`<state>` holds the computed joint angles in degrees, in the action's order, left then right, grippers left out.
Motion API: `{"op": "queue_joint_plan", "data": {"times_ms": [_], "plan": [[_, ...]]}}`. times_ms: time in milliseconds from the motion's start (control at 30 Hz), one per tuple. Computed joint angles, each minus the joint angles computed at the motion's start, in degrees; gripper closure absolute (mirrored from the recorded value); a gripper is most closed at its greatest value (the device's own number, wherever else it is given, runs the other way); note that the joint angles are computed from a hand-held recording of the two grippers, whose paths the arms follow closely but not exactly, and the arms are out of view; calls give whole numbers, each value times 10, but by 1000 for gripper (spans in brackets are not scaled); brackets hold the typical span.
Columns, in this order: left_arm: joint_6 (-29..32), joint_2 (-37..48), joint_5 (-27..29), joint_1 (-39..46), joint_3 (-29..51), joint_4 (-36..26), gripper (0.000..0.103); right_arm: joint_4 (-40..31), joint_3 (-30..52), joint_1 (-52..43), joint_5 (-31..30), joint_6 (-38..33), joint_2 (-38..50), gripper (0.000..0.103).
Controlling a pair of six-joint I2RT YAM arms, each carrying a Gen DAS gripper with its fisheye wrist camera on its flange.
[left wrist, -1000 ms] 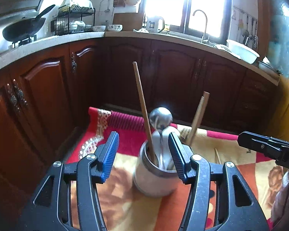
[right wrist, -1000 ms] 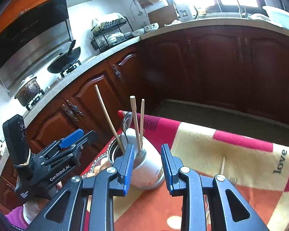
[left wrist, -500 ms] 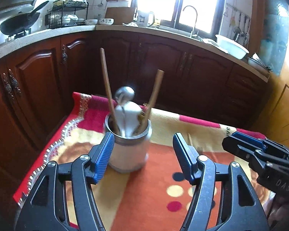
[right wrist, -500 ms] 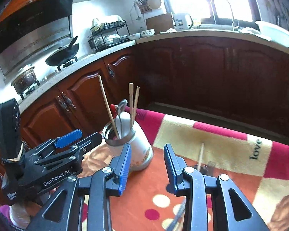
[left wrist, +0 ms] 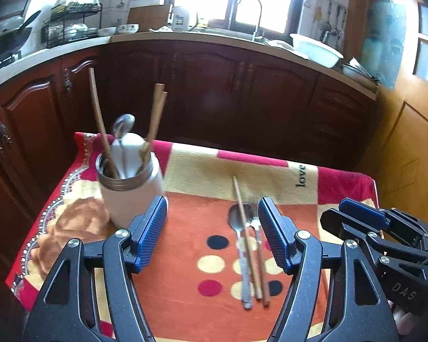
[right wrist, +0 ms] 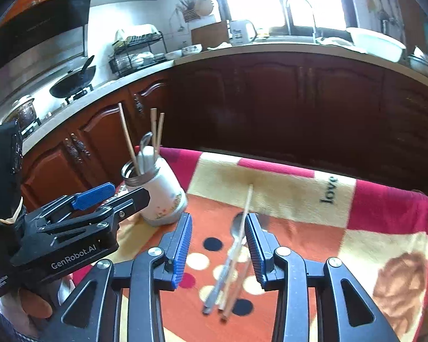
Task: Organize utensils
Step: 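Move both tools back over the remaining spoon, fork and chopstick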
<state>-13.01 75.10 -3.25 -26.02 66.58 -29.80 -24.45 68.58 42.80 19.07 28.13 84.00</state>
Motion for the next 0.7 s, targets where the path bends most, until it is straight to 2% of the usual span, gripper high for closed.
{"op": "queue_joint_plan", "data": {"times_ms": [433,567,700], "plan": [[-6,29,-22,-51,13,-5,36,9,-74,-27,-14,23,-51,64],[-7,40,-9,-42,8,-3,36,14,-87,-37,-25,30,-50,64],[-18,52,30,-13,-5,1,36,28,-103,-60,-55,38,-40,64]]}}
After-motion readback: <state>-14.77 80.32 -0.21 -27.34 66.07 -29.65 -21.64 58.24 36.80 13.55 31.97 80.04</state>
